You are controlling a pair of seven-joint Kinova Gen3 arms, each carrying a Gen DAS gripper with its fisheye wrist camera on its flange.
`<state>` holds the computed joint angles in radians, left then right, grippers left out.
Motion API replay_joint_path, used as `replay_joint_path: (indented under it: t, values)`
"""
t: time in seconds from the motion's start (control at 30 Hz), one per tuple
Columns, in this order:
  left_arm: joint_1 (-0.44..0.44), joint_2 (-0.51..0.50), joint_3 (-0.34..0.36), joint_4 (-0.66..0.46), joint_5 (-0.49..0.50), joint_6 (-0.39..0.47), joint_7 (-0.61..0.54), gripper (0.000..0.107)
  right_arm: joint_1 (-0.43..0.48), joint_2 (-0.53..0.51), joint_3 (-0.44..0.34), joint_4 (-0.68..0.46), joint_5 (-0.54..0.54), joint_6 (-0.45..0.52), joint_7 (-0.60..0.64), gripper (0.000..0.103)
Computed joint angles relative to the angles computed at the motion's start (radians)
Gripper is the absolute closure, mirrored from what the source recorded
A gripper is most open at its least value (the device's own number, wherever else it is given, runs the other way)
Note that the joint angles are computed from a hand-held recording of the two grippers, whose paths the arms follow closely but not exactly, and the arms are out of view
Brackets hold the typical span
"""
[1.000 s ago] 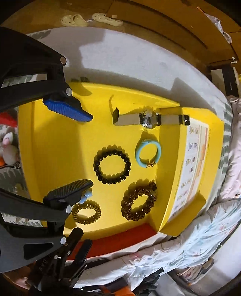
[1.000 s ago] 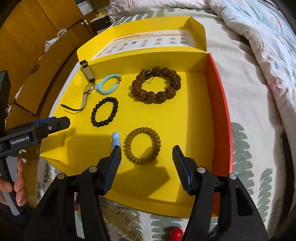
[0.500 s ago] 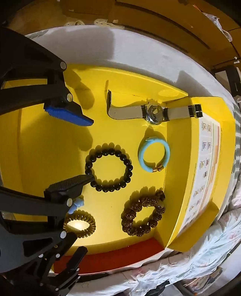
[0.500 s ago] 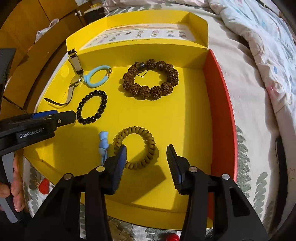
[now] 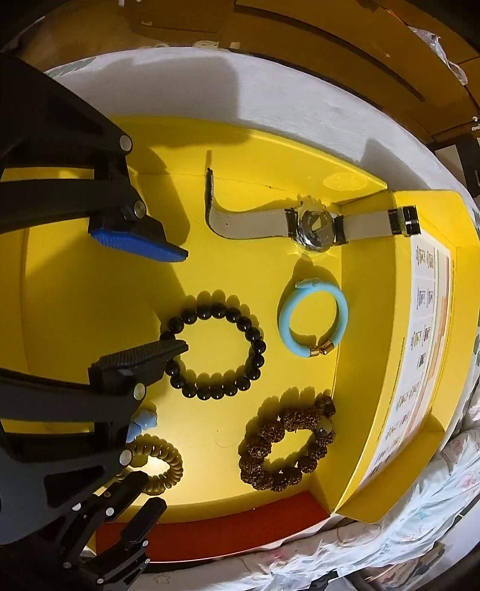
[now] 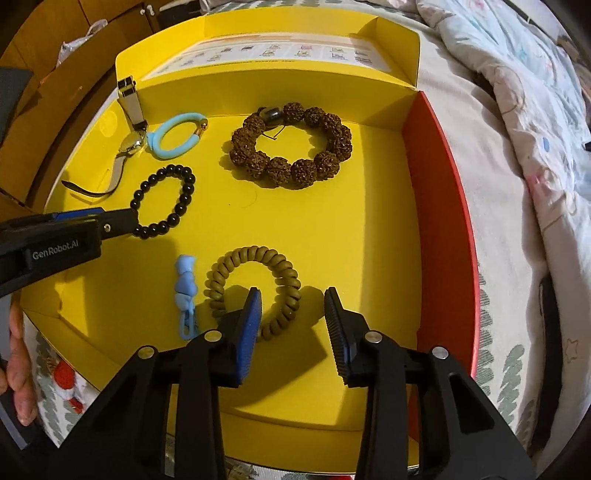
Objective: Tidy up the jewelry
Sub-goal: 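Move both open tools back over the tray toward the black bracelet and coiled hair tie, then close left tool on the black bead bracelet while right tool grasps the coiled brown hair tie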
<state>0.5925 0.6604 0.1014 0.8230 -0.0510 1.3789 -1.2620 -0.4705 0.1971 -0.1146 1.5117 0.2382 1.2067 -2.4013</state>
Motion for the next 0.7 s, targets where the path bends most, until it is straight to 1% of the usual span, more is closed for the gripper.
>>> replay_joint_path:
  t: [0.1,0.17,0.37,0.43,0.53,0.63,0.7]
  values:
    - [0.003,0.007,-0.001,-0.009,-0.003,-0.003,-0.001,0.065,-0.004,0.006,-0.001,-0.003,0.004,0.006,0.003,0.067]
    - [0.006,0.017,0.000,-0.024,-0.002,0.006,0.000,0.068,-0.010,0.011,-0.001,-0.010,0.015,0.015,0.000,0.068]
    - [0.001,0.012,0.003,-0.011,0.013,-0.011,0.006,0.072,-0.014,0.020,0.002,-0.022,0.020,0.029,0.006,0.068]
    - [-0.003,0.009,0.007,-0.004,0.020,-0.017,0.001,0.076,-0.016,0.022,0.002,-0.023,0.024,0.029,0.009,0.068]
    - [0.006,0.007,0.004,-0.001,0.012,-0.022,0.002,0.079,-0.018,0.020,0.002,-0.019,0.027,0.027,0.011,0.068]
    - [0.000,0.005,0.012,0.005,0.026,-0.029,-0.003,0.085,-0.020,0.020,0.001,-0.021,0.027,0.026,0.015,0.072]
    - [-0.002,0.003,0.013,0.007,0.031,-0.031,-0.004,0.087,-0.020,0.021,0.002,-0.023,0.027,0.027,0.016,0.074]
